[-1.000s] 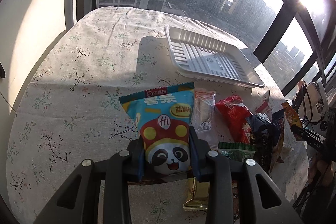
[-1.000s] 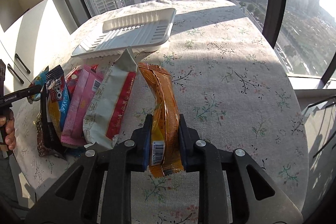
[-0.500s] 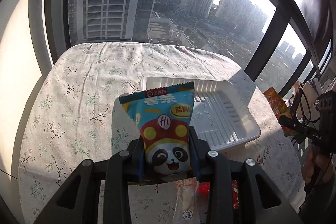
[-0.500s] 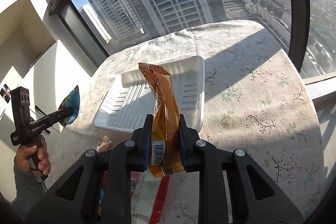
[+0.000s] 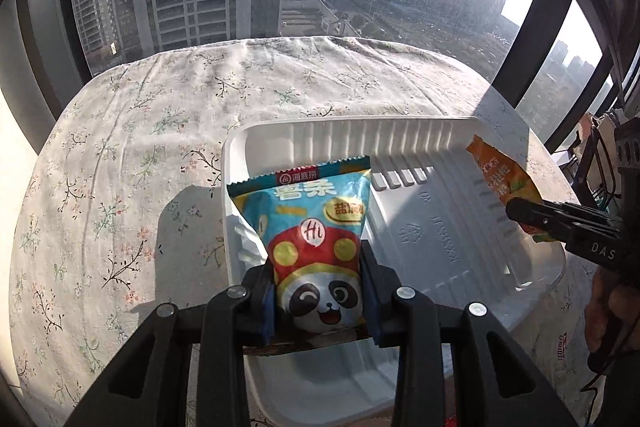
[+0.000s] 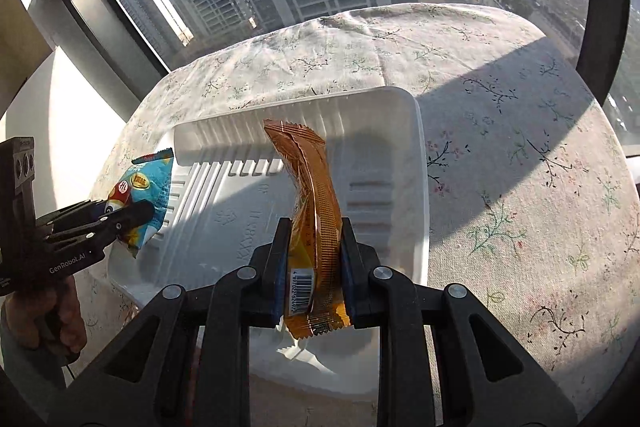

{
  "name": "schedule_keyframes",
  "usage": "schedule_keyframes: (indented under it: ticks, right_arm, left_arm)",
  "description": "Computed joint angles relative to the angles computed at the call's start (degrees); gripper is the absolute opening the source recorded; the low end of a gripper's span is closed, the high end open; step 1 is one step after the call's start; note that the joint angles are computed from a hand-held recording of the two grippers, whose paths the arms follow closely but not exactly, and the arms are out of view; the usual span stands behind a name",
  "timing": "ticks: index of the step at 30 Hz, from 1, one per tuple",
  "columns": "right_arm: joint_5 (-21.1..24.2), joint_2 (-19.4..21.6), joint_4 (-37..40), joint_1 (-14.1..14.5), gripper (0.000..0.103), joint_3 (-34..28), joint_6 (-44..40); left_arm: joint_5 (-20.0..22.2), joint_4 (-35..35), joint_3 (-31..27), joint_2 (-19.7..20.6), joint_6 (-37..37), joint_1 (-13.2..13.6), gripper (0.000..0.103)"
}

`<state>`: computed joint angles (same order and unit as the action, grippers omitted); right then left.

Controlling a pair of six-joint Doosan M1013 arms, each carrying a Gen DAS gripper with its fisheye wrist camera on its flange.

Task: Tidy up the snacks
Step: 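Carry the panda bag and orange bar into the white tray with both grippers, then release both snacks in the tray and pull both grippers back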

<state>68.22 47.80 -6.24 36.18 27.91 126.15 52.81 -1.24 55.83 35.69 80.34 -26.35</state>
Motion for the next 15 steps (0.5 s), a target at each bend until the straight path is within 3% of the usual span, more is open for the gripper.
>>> schedule_keyframes:
  ticks: [8, 13, 15]
  right_arm:
    - [4.2, 2.6, -4.1, 0.8, 0.021, -3.4, -2.4]
    - [3.8, 2.1, -6.3, 1.2, 0.021, -2.2, -3.0]
    - [4.3, 2.4, -7.0, 1.4, 0.022, -2.6, -4.0]
  left_arm:
    - [0.0, 3.4, -0.3, 1.0, 0.4, -1.1, 0.036]
    - [-0.4, 5.4, -0.2, 1.1, -0.8, -1.6, 0.039]
    - [-0.8, 5.7, 0.1, 1.0, -1.2, -1.6, 0.048]
